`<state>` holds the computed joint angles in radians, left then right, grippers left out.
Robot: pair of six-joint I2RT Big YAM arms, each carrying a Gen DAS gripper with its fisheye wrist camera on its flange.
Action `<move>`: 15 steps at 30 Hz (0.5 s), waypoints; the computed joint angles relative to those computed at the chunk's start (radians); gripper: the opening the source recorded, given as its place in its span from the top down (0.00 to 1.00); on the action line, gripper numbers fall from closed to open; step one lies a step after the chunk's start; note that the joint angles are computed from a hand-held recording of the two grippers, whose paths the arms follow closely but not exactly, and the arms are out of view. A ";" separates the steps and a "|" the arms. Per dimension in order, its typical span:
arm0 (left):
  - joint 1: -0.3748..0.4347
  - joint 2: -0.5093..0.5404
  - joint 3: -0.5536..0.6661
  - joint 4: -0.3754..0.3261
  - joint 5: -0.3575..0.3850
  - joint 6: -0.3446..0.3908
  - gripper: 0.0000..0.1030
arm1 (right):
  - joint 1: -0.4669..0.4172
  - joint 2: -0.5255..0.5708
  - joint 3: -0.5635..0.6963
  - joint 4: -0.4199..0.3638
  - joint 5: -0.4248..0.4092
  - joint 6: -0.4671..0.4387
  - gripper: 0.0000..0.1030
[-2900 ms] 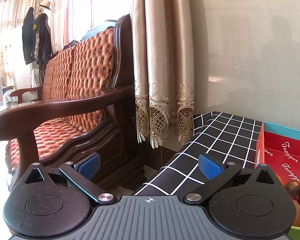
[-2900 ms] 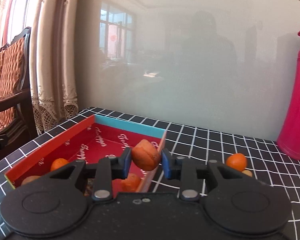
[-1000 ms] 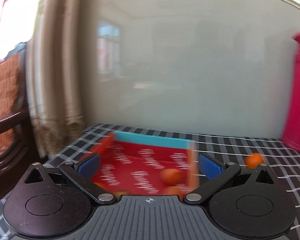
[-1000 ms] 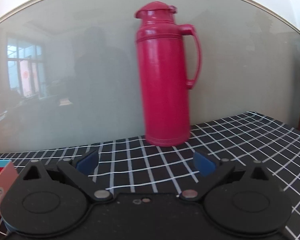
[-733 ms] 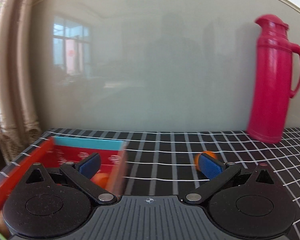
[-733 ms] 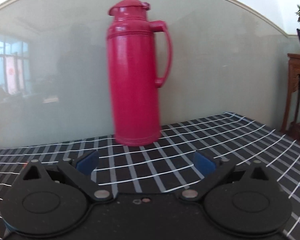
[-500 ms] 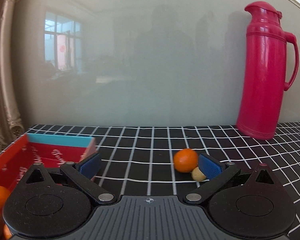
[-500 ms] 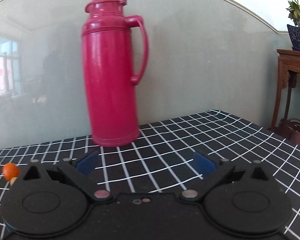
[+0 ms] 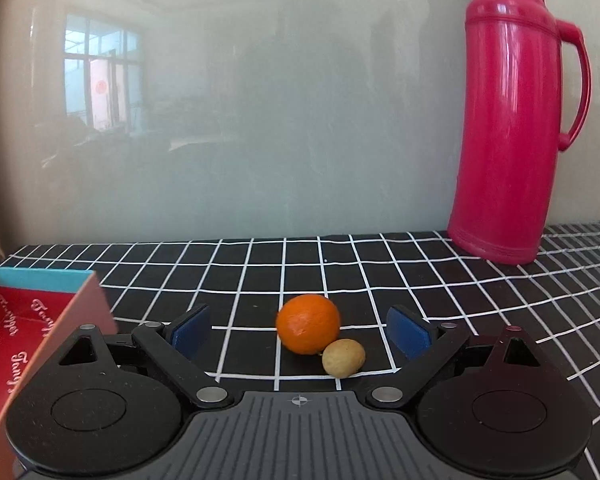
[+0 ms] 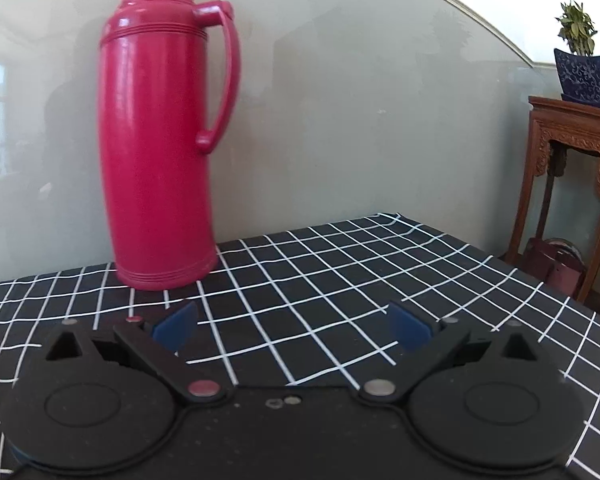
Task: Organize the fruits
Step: 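Reach the left tool to the last mandarin orange and close on it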
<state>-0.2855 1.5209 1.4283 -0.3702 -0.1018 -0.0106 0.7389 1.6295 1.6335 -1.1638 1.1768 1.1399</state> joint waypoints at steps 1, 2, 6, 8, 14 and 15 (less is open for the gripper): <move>-0.004 0.011 0.010 -0.003 -0.004 0.004 0.09 | -0.003 0.000 -0.001 -0.004 0.001 0.000 0.02; -0.007 0.018 0.018 -0.008 -0.009 0.008 0.10 | -0.006 0.001 0.000 -0.008 -0.001 -0.001 0.02; -0.014 0.064 0.073 -0.051 -0.029 0.018 0.24 | -0.015 -0.004 -0.004 0.012 -0.007 -0.010 0.02; -0.018 0.086 0.095 -0.064 -0.041 0.019 0.25 | -0.016 -0.003 -0.005 0.024 -0.008 -0.027 0.02; -0.018 0.126 0.143 -0.103 -0.026 0.006 0.32 | -0.018 -0.002 -0.006 0.023 -0.011 -0.042 0.02; -0.018 0.134 0.155 -0.119 -0.027 0.003 0.48 | -0.019 -0.005 -0.009 0.025 -0.014 -0.038 0.02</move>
<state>-0.3035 1.6551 1.5837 -0.4890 -0.1292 -0.0079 0.7203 1.6245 1.6241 -1.1386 1.1632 1.1014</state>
